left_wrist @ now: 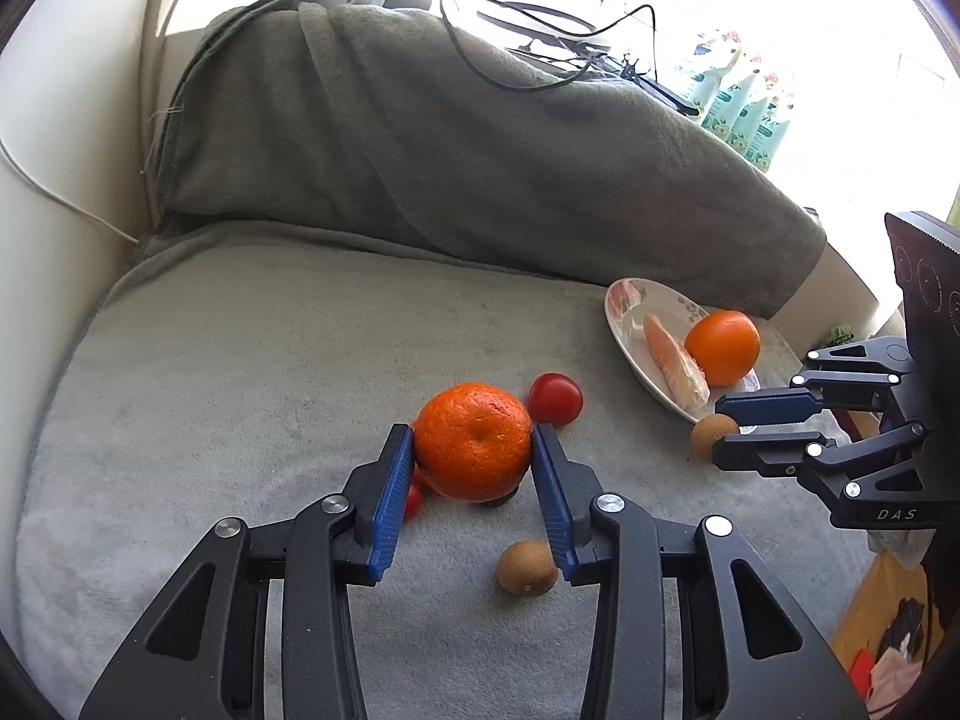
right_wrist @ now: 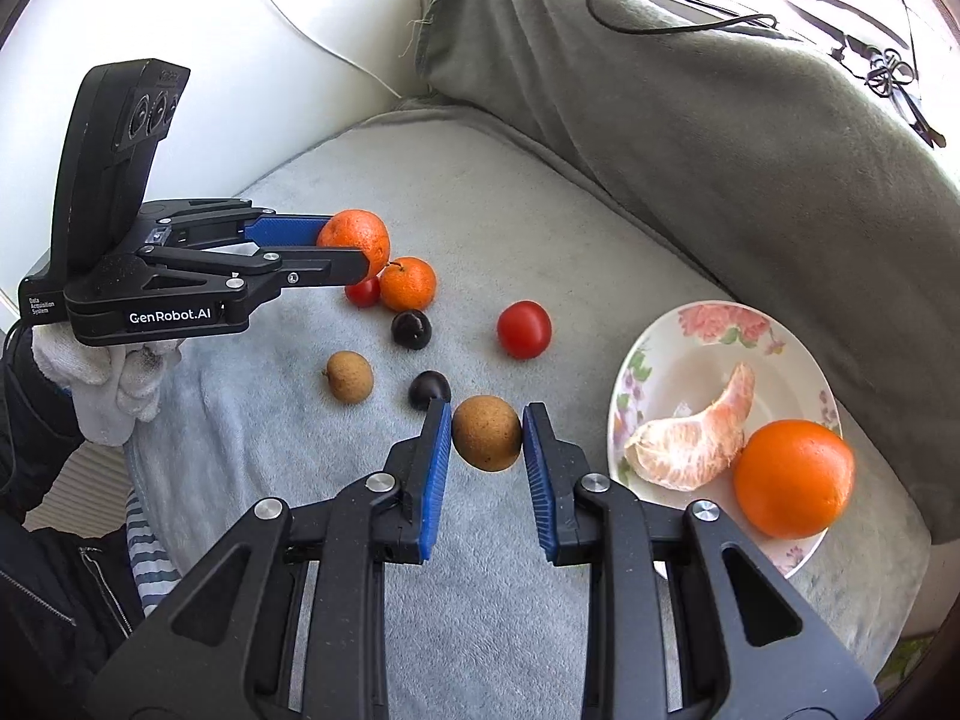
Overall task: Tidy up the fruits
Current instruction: 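Carry the longan and mandarin over the plate and open both grippers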
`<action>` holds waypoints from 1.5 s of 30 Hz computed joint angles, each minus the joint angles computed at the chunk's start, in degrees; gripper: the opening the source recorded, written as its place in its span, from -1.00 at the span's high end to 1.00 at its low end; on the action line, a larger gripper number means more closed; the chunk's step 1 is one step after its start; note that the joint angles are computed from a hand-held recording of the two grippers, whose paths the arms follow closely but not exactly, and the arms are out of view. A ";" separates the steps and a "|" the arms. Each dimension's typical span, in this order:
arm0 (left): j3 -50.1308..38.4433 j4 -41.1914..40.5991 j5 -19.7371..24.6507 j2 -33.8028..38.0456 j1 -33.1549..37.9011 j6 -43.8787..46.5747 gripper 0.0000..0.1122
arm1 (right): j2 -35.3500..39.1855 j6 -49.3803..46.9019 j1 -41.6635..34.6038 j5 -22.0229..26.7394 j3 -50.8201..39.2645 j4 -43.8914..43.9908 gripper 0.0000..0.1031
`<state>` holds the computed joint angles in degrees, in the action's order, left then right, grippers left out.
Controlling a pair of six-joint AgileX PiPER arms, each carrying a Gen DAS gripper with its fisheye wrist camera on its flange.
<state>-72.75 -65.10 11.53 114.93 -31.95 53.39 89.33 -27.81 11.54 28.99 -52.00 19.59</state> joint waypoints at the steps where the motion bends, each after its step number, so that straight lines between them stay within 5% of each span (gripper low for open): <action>1: -0.66 1.10 0.17 0.25 -0.33 -1.06 0.32 | -0.79 -1.03 -0.86 -0.22 1.02 0.95 0.50; 14: -11.33 17.48 3.09 4.84 -4.77 -16.77 0.32 | -6.27 -7.06 -10.51 -0.70 6.60 5.58 0.50; 26: -29.17 35.53 10.80 14.14 -7.77 -34.03 0.32 | -5.65 -15.18 -18.33 -2.43 9.50 13.69 0.50; 45: -53.41 47.86 23.35 27.01 -9.95 -45.94 0.32 | -1.23 -16.62 -18.38 -6.21 8.68 17.51 0.50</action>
